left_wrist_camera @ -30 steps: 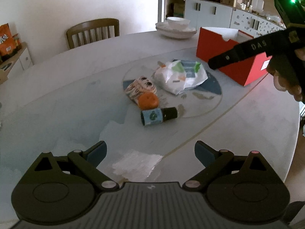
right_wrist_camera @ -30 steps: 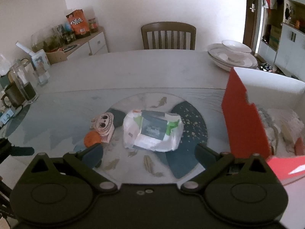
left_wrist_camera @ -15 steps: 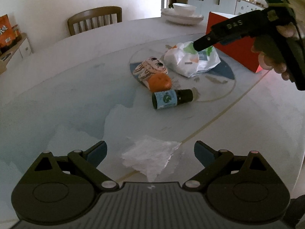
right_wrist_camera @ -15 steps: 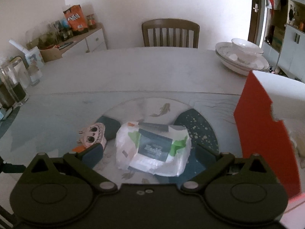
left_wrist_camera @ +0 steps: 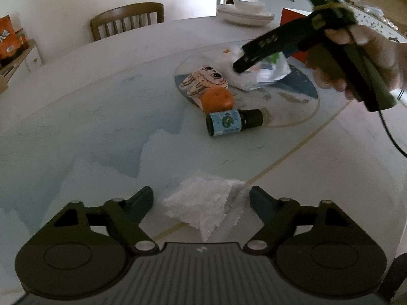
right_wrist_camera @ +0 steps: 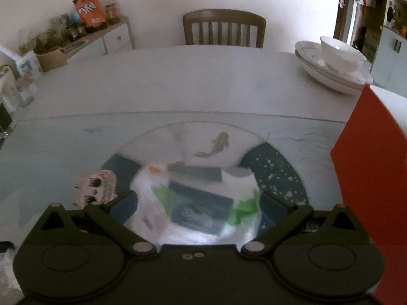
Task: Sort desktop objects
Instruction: 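Close the right tool on the white plastic bag while the left tool grasps the white tissue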
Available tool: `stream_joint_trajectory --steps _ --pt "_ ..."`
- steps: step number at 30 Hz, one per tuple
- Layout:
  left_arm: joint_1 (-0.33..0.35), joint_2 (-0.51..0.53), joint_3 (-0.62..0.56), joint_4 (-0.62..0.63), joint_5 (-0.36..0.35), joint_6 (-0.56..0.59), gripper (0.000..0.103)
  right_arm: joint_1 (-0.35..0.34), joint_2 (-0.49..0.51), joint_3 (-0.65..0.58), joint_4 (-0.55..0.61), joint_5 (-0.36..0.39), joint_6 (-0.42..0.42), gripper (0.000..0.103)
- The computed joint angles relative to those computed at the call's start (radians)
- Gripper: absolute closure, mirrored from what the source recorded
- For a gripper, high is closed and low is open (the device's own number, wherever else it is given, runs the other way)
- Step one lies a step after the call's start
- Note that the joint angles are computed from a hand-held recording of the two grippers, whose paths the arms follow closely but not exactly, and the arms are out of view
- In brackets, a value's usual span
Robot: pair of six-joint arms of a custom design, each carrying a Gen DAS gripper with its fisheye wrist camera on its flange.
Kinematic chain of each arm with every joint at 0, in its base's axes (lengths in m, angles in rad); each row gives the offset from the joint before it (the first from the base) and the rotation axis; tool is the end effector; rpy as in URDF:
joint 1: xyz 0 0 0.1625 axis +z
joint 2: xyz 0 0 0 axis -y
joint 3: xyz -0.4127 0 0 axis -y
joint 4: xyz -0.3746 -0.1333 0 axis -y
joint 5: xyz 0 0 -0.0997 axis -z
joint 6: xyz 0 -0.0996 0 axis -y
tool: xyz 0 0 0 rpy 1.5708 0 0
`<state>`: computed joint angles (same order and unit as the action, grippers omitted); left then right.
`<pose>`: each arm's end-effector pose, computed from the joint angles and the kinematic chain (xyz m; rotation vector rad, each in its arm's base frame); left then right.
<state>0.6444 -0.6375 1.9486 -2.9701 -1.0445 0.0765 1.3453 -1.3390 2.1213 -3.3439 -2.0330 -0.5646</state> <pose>-0.3174 -0.4678 -0.0309 1.2552 2.3557 -0.4038 -0.0229 -0.4972 0.3346 0.0957 -2.2191 0.8994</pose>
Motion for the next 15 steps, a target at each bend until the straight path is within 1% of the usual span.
stream_joint_trajectory --steps 1,4,7,12,13,15 --pt "-0.001 0.001 -0.002 0.002 -0.001 0.003 0.027 -0.002 0.01 -0.006 0.001 -0.009 0.0 0.0" --pt "-0.003 0.005 -0.012 0.009 -0.007 0.009 0.035 -0.021 0.009 -0.011 0.03 0.018 0.025 0.0" --pt "-0.005 0.011 -0.018 0.007 -0.008 0.01 0.037 -0.034 0.008 -0.013 0.034 0.046 0.039 0.0" --pt "-0.007 0.013 -0.019 0.006 -0.009 0.012 0.041 -0.039 0.008 -0.014 0.028 0.058 0.023 0.001" --pt "-0.007 0.013 -0.02 0.007 -0.01 0.013 0.042 -0.042 0.007 -0.014 0.029 0.066 0.023 0.002" --pt "-0.008 0.013 -0.021 0.009 -0.01 0.013 0.043 -0.044 0.002 -0.011 0.028 0.073 0.023 0.008"
